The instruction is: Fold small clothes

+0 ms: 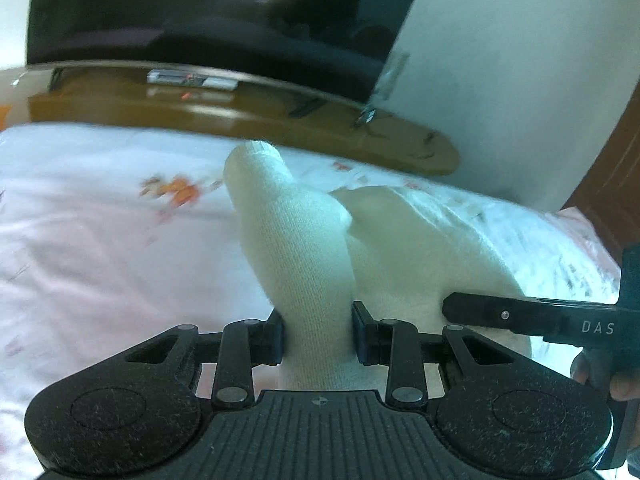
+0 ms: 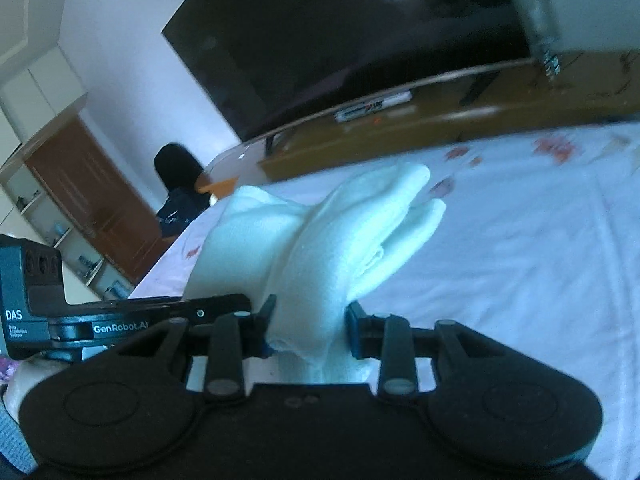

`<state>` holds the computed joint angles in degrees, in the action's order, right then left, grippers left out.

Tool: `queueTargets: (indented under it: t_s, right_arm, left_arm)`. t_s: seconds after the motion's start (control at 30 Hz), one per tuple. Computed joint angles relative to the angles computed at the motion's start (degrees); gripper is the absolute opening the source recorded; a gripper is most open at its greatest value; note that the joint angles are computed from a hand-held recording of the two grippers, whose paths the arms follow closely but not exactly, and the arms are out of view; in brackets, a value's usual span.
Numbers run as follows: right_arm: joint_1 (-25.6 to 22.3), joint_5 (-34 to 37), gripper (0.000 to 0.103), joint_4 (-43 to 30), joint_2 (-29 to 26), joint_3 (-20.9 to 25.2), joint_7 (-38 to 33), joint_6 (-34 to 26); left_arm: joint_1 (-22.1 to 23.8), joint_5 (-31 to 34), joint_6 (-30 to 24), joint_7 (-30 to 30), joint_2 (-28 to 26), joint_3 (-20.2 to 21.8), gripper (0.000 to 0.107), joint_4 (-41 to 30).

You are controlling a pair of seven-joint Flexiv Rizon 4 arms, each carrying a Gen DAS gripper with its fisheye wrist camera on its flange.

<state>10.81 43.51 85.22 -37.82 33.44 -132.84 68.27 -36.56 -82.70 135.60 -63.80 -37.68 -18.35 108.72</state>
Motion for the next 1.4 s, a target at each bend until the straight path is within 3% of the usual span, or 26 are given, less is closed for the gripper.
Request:
queueTargets:
  t_s: [0.23, 0.27, 0.3, 0.37, 0.5, 0.53, 0.6, 0.7, 0.73, 0.8, 0.83, 0.93, 1.0, 1.13, 1.2, 1.23, 1.27, 1.33, 1.4]
  right_arm:
    - [4.0, -0.5, 0.033, -0.2, -3.3, -1.0, 6.4, 0.6]
    - [4.5, -1.1, 0.033, -0.4, -3.8, -1.4, 7.6, 0.9]
    - [5.0, -1.7, 0.033, -0.6, -4.5, -1.9, 8.9, 1.3]
    - [5.6, -3.9, 0.036, -0.8, -5.8, -2.9, 10.9, 1.6]
    - [2.5, -6.6, 0.044, -0.3, -5.7, -0.7, 9.6, -1.9]
    - [1.6, -6.2, 0.049, -0.2, -5.4, 0.2, 8.0, -1.3]
    - [-0.1, -5.3, 0.054, -3.3, -6.8, 1.7, 7.2, -4.1]
    - [0.0, -3.8, 0.056, -10.1, -10.4, 0.8, 11.4, -10.6]
    - [1.0, -4.0, 0.056, -12.0, -11.4, -0.3, 12.9, -11.8]
    - [2.7, -5.0, 0.043, -14.3, -12.6, -2.1, 14.1, -13.8]
    - [2.9, -5.2, 0.023, -14.4, -12.7, -2.2, 12.7, -13.9]
    - [6.4, -7.7, 0.02, -12.8, -12.0, -4.5, 8.0, -6.7]
    - [9.9, -11.6, 0.02, -11.7, -12.1, -7.7, 9.8, -1.5]
    - [5.1, -10.8, 0.033, -8.5, -10.0, -2.9, 10.5, 0.0]
    - [-1.4, -7.4, 0.04, -6.2, -8.4, 2.7, 7.0, -3.5]
    - [-3.5, -6.3, 0.048, -4.6, -7.0, 3.6, 5.9, -6.2]
    - [-5.0, -5.2, 0.06, -2.6, -5.2, 3.9, 4.7, -8.0]
    - [-8.5, -1.6, 0.069, 0.7, -2.8, 5.3, 1.5, -11.7]
    - [-8.8, 0.1, 0.069, 2.9, -1.0, 4.3, 1.5, -14.1]
  left_arm:
    - [0.9, 7.4, -4.2, -14.1, 0.8, 2.8, 0.033, 10.2]
    - [0.4, 8.6, -3.5, -16.4, -0.2, 3.5, 0.045, 10.2]
    - [-1.1, 6.6, -1.6, -16.4, -1.9, 4.3, 0.064, 8.7]
    - [-3.0, 0.3, 2.4, -12.3, -4.1, 3.8, 0.083, 5.9]
    - [-2.8, -0.5, 7.8, -13.7, -4.2, 2.3, 0.083, 7.0]
    - [-2.1, 0.1, 8.1, -14.4, -3.9, 2.2, 0.083, 7.5]
    - [-0.9, 0.8, 8.2, -16.5, -3.3, 2.0, 0.083, 8.2]
    - [0.6, 1.7, 7.4, -18.5, -3.4, 1.9, 0.083, 7.9]
    - [0.9, 1.4, 7.2, -18.1, -3.9, 1.8, 0.083, 7.3]
    - [1.5, 1.6, 6.3, -18.4, -4.7, 1.6, 0.083, 6.7]
    - [1.5, 1.4, 6.2, -18.1, -5.2, 1.5, 0.083, 6.2]
    - [1.4, -0.7, 7.5, -15.5, -6.6, 1.0, 0.084, 4.2]
    - [1.4, -3.2, 8.8, -12.8, -7.1, -0.1, 0.083, 2.5]
    - [0.2, 1.7, 9.2, -20.6, -4.7, 0.0, 0.083, 7.3]
    - [-1.5, 7.1, 10.4, -27.1, -3.9, 1.0, 0.083, 10.6]
    - [-2.2, 8.2, 10.2, -29.6, -3.4, 0.8, 0.083, 11.7]
    - [-3.4, 8.1, 10.6, -30.6, -3.3, 0.7, 0.083, 12.0]
    - [-5.1, 7.9, 11.5, -32.4, -3.9, 0.7, 0.083, 12.1]
    - [-6.2, 5.1, 11.0, -31.4, -4.5, -0.1, 0.083, 10.6]
